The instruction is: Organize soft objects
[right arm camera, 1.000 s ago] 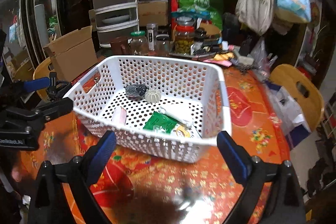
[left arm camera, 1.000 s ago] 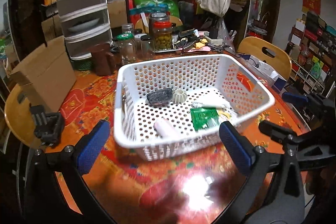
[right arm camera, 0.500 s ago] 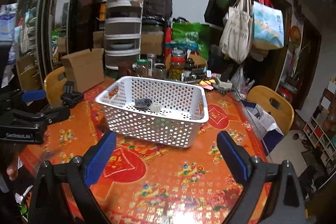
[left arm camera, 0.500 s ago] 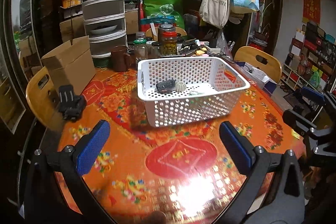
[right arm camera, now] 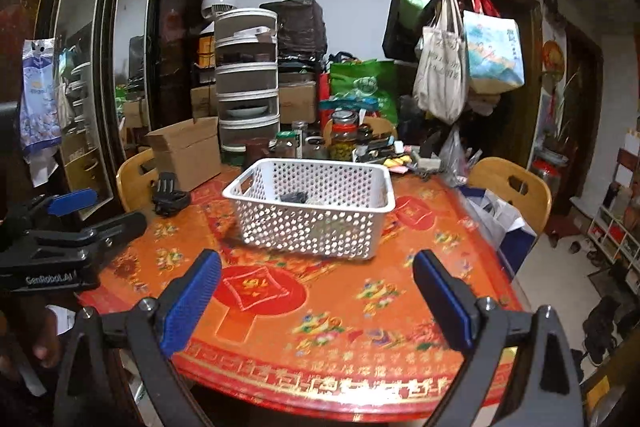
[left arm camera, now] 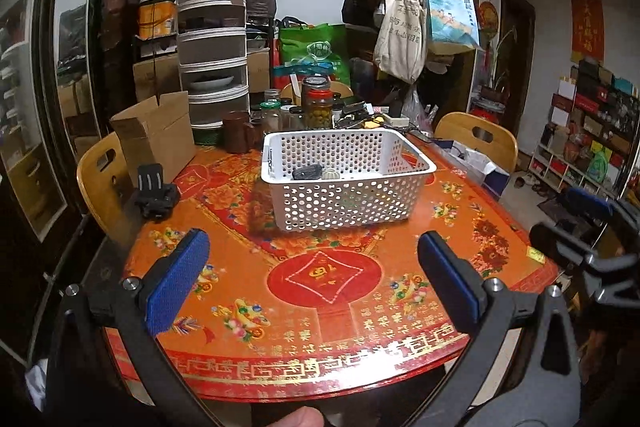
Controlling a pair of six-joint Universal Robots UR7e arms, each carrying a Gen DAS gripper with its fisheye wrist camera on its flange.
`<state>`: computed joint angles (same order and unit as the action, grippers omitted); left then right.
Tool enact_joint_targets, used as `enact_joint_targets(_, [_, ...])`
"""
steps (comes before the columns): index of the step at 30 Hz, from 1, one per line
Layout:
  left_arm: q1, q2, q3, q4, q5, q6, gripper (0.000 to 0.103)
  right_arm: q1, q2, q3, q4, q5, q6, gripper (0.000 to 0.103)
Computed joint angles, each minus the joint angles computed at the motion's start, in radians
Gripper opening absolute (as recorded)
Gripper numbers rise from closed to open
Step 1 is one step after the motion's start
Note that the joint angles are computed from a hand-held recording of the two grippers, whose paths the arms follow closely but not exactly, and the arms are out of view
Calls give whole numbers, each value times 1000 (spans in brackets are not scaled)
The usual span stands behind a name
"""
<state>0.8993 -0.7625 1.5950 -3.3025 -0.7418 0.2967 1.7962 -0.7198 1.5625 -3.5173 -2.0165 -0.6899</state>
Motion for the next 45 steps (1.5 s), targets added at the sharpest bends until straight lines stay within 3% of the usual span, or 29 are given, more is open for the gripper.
enact_joint_targets(3, [-8, -2, 18, -8, 7, -8, 103, -4, 16, -12, -21, -36, -9, 96])
enact_joint_targets(12, [14, 19, -19, 36, 13, -29, 103, -25, 19, -33, 49, -22, 23, 96])
enact_joint_targets(45, [35, 41, -53, 65, 5, -17, 103, -27, 9, -23, 58, -3, 34, 97])
